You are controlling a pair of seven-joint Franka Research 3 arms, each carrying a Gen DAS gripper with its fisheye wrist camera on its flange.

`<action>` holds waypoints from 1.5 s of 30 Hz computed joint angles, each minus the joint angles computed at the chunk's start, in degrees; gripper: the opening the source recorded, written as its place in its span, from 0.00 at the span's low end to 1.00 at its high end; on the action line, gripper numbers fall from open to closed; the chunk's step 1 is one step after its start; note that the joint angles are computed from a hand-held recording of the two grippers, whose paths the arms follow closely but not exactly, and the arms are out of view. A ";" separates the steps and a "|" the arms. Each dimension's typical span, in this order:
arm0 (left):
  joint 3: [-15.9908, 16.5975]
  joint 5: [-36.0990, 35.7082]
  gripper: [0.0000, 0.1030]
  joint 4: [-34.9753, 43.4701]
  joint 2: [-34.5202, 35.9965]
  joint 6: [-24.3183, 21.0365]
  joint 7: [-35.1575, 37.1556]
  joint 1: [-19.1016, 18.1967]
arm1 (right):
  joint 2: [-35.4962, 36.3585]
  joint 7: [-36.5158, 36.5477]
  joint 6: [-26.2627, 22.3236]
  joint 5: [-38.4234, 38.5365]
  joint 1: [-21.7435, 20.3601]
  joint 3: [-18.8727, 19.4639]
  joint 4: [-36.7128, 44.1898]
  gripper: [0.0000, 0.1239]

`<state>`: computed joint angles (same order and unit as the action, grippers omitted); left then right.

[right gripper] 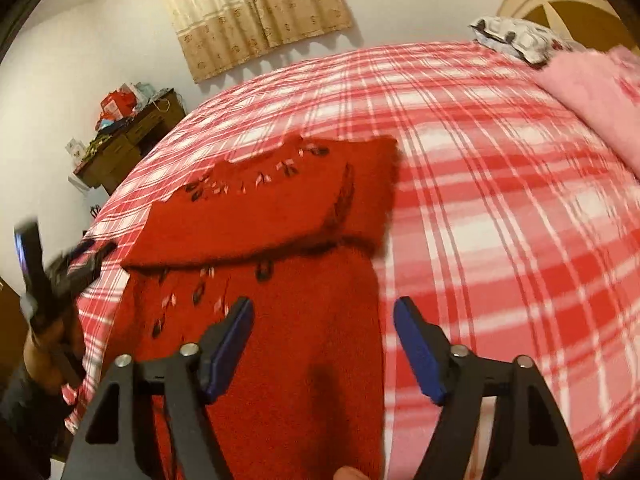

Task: Fold small clothes

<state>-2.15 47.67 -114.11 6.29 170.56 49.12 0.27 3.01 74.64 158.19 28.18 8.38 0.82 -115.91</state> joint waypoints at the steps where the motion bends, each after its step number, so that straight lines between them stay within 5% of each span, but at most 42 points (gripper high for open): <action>1: -0.05 -1.62 0.68 -1.20 -0.41 0.33 0.57 0.54 | 1.43 0.70 -1.18 -0.83 0.00 -0.10 2.25 0.52; 9: -0.70 -7.98 0.72 -4.40 -0.74 1.92 2.31 1.77 | 16.71 11.78 -8.17 -12.47 1.22 -1.33 21.20 0.31; 11: -0.64 -9.36 0.72 -4.89 -0.55 2.56 3.71 2.05 | 18.79 12.59 -9.55 -14.61 1.88 -1.59 23.45 0.16; 17: 0.26 -12.13 0.77 -4.65 -0.29 3.94 5.02 2.46 | 14.70 14.21 -2.42 -18.39 2.92 -2.32 17.27 0.07; 22: 1.15 -11.22 0.78 -2.22 1.15 3.26 3.40 2.07 | 11.89 20.04 1.62 -24.65 4.56 -5.35 13.44 0.06; 27: 0.03 -15.07 0.78 -0.62 2.49 2.27 6.41 2.42 | 15.14 18.98 -4.88 -23.02 2.10 -3.83 16.74 0.09; 30: 0.02 -16.43 0.78 -0.26 2.51 2.71 7.04 2.30 | 13.76 21.38 -1.93 -24.43 2.69 -4.54 14.65 0.44; 34: 3.74 -7.08 0.85 2.26 3.63 1.40 -0.75 -0.96 | 11.74 17.52 4.72 -21.09 1.63 -1.85 12.53 0.48; 37: 3.24 -5.51 0.85 4.84 5.72 -2.26 -1.32 -0.94 | 13.59 7.97 1.88 -13.67 -0.72 2.52 15.90 0.48; 43: 0.56 -11.28 0.85 5.99 7.57 -7.11 4.87 1.15 | 19.32 17.60 -5.19 -21.34 4.01 -4.38 21.45 0.47; 45: 0.04 -13.07 0.85 6.49 8.04 -8.28 7.07 1.31 | 19.98 18.84 -7.74 -20.99 2.76 -4.32 21.46 0.48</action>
<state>-2.11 34.60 -107.62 14.33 162.28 56.19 1.58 22.98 93.48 150.45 7.19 11.14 -3.50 -94.45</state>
